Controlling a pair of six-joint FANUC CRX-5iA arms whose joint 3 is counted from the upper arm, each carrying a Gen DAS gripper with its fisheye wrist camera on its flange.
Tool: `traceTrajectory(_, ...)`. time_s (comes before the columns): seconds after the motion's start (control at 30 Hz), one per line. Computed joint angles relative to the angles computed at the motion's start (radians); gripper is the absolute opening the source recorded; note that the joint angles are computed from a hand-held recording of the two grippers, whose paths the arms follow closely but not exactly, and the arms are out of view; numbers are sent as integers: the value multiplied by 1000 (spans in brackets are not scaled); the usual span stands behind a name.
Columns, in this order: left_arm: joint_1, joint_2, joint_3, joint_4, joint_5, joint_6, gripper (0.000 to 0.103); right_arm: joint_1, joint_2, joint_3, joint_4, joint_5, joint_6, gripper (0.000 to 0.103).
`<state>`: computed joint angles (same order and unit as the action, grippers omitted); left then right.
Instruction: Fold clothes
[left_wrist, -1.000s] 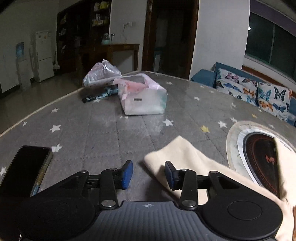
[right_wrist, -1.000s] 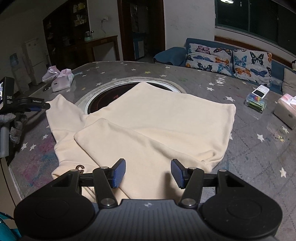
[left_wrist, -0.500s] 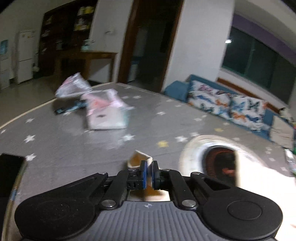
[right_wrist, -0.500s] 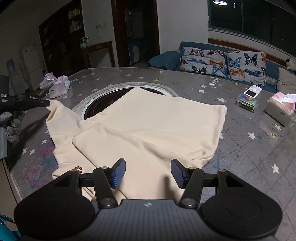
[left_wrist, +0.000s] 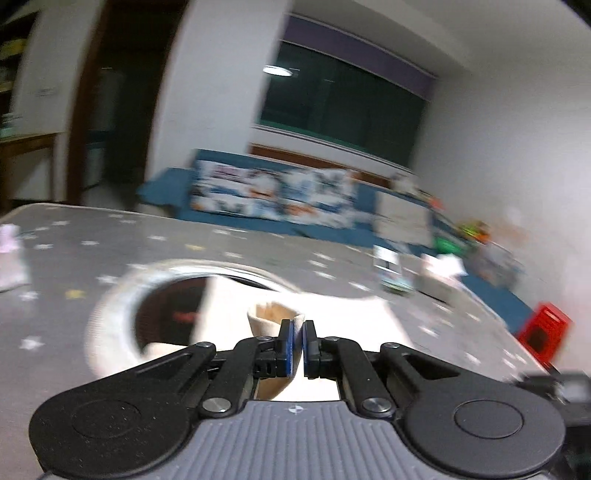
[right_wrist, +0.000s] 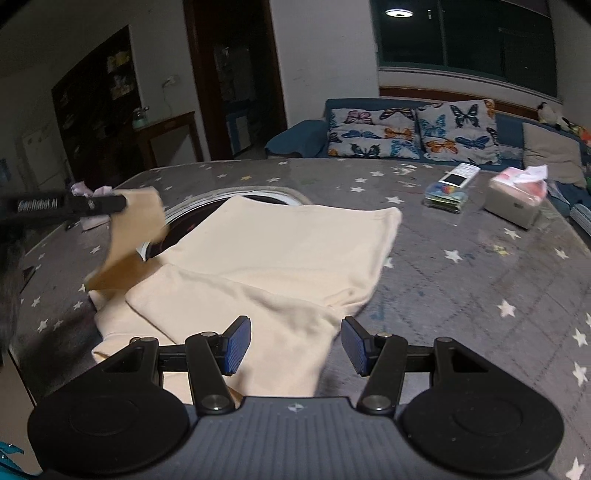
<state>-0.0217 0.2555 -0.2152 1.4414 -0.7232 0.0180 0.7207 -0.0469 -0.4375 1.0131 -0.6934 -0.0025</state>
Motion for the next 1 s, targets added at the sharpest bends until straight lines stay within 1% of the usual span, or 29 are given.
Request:
traceTrajectory(0.13,-7,12,-3,-86,-103,6,6,0,-19,-25,14,-22,-50,55)
traceTrajectory(0.2,-5,21,5,-133,-150,6,10,-3,-24,-30,11,-26,-62,55)
traceTrajectory(0.3,-4,22,2,-168,-159,2,10,-10,-26,-32,6,-16,-78,52)
traceTrajectory(0.4,19,27,10,-180,-178,-4,11,-19,-15,-21,6,24,-64,51)
traceTrajectory(0.47,37,22,4,-170,-163,-24,14,-25,-1,-5,-10,58,-33,49)
traceTrajectory(0.53,54,21,2,-168,-126,-26,14,-28,19,15,-35,81,4,49)
traceTrajectory(0.67,81,40,26,-209,-35,44,14,-34,73,73,-110,116,98,42)
traceTrajectory(0.73,93,49,37,-218,-9,60,14,-36,102,104,-147,119,132,41)
traceTrajectory(0.8,101,61,52,-225,-3,70,14,-39,124,125,-169,121,149,37)
traceTrajectory(0.83,103,66,59,-224,-2,70,14,-40,135,136,-182,121,160,31)
traceTrajectory(0.87,104,71,65,-224,-1,72,14,-42,145,148,-195,120,171,21)
traceTrajectory(0.93,104,79,76,-225,0,74,14,-40,166,169,-216,111,194,9)
traceTrajectory(1.0,99,84,82,-220,-2,68,14,-34,171,170,-169,96,174,6)
